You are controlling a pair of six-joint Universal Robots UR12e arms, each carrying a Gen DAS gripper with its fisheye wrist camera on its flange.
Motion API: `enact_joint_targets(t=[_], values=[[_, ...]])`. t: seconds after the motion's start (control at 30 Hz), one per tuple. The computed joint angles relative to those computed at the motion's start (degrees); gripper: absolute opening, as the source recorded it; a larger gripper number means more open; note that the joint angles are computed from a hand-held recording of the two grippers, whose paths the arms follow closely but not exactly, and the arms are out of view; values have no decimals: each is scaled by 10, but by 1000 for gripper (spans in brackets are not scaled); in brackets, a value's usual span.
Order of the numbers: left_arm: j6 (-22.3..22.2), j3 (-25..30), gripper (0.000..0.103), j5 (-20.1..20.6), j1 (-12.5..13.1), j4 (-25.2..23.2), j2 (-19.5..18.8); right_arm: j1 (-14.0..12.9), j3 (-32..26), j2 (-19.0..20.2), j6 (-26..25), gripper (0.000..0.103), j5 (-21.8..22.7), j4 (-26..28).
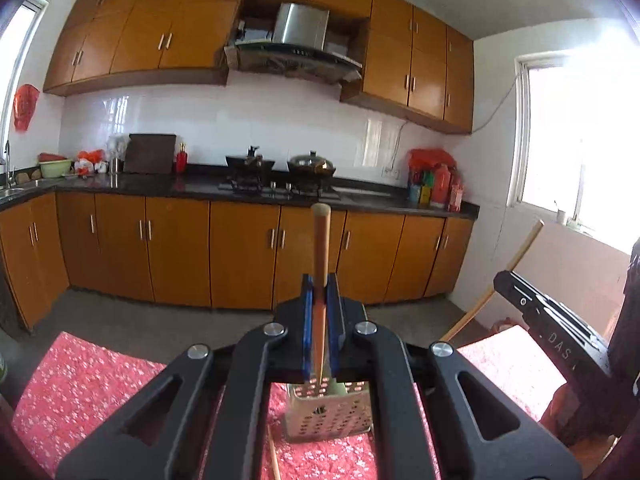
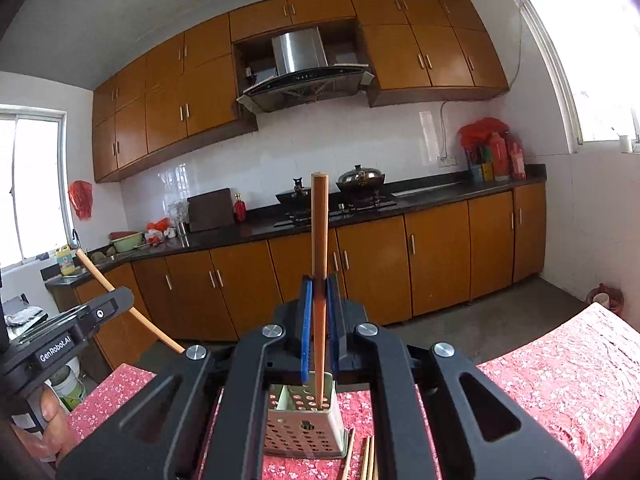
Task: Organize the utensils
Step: 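Lift both held chopsticks upright and carry them over the perforated holder, then open both grippers to drop the chopsticks into the holder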
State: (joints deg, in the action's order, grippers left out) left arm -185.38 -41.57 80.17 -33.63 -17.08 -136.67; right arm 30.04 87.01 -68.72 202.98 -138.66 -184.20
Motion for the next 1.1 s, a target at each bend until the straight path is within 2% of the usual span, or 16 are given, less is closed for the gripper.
enact_joint_targets(t=[0.17, 0.23, 0.3, 0.33, 0.5, 0.6, 0.67, 0.7, 0.83, 0.87, 0.9, 0.97, 1.1], values=[[5, 18, 8, 9, -3, -45, -13, -1, 4, -5, 30, 8, 8, 46], [2, 7, 12, 10, -2, -37, -9, 1, 7, -9, 32, 12, 4, 54], [-1, -4, 19, 16, 0, -26, -3, 3, 10, -13, 35, 31, -2, 55], [-5, -9, 21, 18, 1, -19, 0, 5, 13, -15, 36, 33, -6, 50], [-31, -71, 26, 27, 8, 33, 35, 16, 35, -34, 48, 34, -27, 47], [-38, -126, 30, 41, 14, 61, 64, 22, 56, -52, 88, 34, -35, 91], [-39, -166, 31, 54, 16, 64, 85, 26, 75, -66, 129, 34, -32, 141], [-36, -185, 31, 60, 18, 56, 95, 28, 86, -74, 162, 34, -27, 183], [-12, -248, 32, 95, 21, 8, 121, 26, 117, -88, 254, 33, 43, 306], [-7, -265, 32, 99, 22, 0, 126, 24, 123, -88, 272, 28, 69, 329], [-3, -277, 32, 100, 23, -6, 130, 21, 128, -88, 284, 21, 95, 339], [4, -304, 32, 107, 25, -23, 137, 15, 137, -85, 306, 17, 152, 346], [3, -344, 32, 100, 32, -43, 150, 12, 135, -69, 311, 14, 197, 349]])
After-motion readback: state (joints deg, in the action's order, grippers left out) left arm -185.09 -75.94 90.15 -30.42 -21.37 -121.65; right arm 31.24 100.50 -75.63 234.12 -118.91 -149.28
